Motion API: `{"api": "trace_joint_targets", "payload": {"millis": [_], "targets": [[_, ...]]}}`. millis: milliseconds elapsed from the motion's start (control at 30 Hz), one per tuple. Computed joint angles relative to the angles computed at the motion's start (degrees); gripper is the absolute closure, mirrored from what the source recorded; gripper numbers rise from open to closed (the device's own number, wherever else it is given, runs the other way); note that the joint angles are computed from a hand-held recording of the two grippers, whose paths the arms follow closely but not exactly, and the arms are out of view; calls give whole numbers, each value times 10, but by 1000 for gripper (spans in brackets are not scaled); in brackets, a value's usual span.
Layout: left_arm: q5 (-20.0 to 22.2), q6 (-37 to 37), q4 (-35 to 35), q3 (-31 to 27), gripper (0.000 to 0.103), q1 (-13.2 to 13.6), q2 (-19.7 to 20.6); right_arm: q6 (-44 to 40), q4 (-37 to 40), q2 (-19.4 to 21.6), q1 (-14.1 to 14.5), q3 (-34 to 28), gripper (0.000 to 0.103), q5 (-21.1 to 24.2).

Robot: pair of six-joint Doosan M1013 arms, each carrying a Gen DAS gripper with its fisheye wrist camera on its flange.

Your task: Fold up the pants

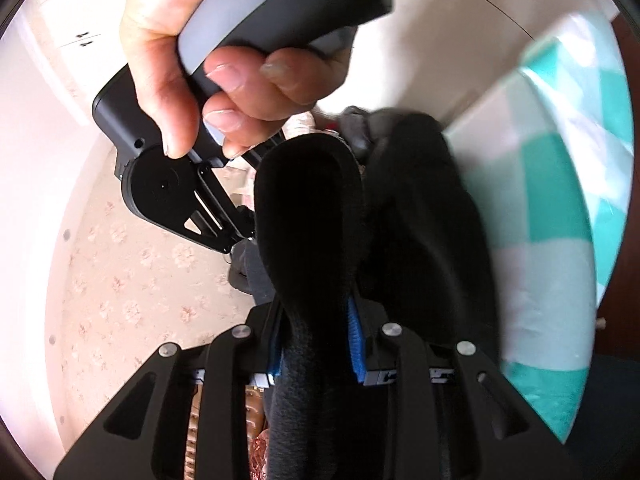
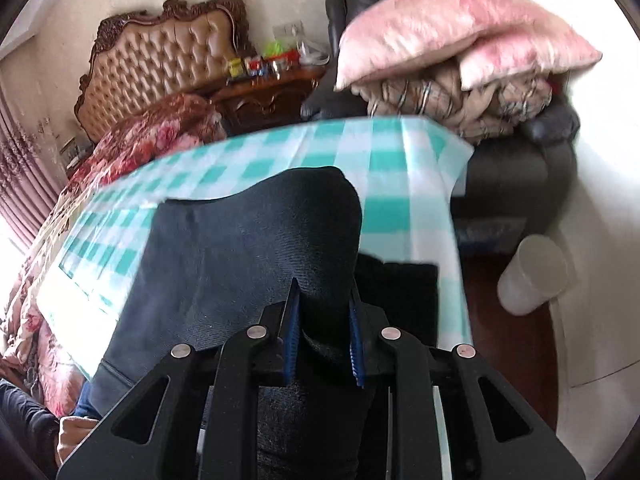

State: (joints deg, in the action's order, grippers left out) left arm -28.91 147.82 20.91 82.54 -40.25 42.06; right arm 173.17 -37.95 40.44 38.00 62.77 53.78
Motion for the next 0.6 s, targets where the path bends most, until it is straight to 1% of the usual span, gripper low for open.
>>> {"api": "trace_joint_targets", "payload": {"millis": [133, 233, 300, 367, 467, 500, 567, 600], "targets": [[-11, -22, 18, -2, 76, -1, 2, -27, 5, 8, 7, -22, 81, 66], [13, -48, 39, -20, 75, -4, 15, -35, 30, 12, 3, -19, 81, 86], [23, -52, 45, -25, 75, -7, 18, -40, 40, 16, 1, -18, 81, 102], [23, -48, 42, -28, 74, -9, 24, -43, 45, 21, -1, -17, 80, 115], [17, -46, 39, -28, 70, -8, 27, -40, 48, 24, -3, -11, 80, 116], [15, -49, 42, -30, 70, -7, 28, -35, 49, 23, -4, -7, 80, 111], [7, -52, 35, -23, 68, -7, 28, -16, 49, 17, -6, 3, 80, 97], [7, -51, 28, -24, 68, -9, 29, -1, 51, 10, -8, 14, 79, 81]]}}
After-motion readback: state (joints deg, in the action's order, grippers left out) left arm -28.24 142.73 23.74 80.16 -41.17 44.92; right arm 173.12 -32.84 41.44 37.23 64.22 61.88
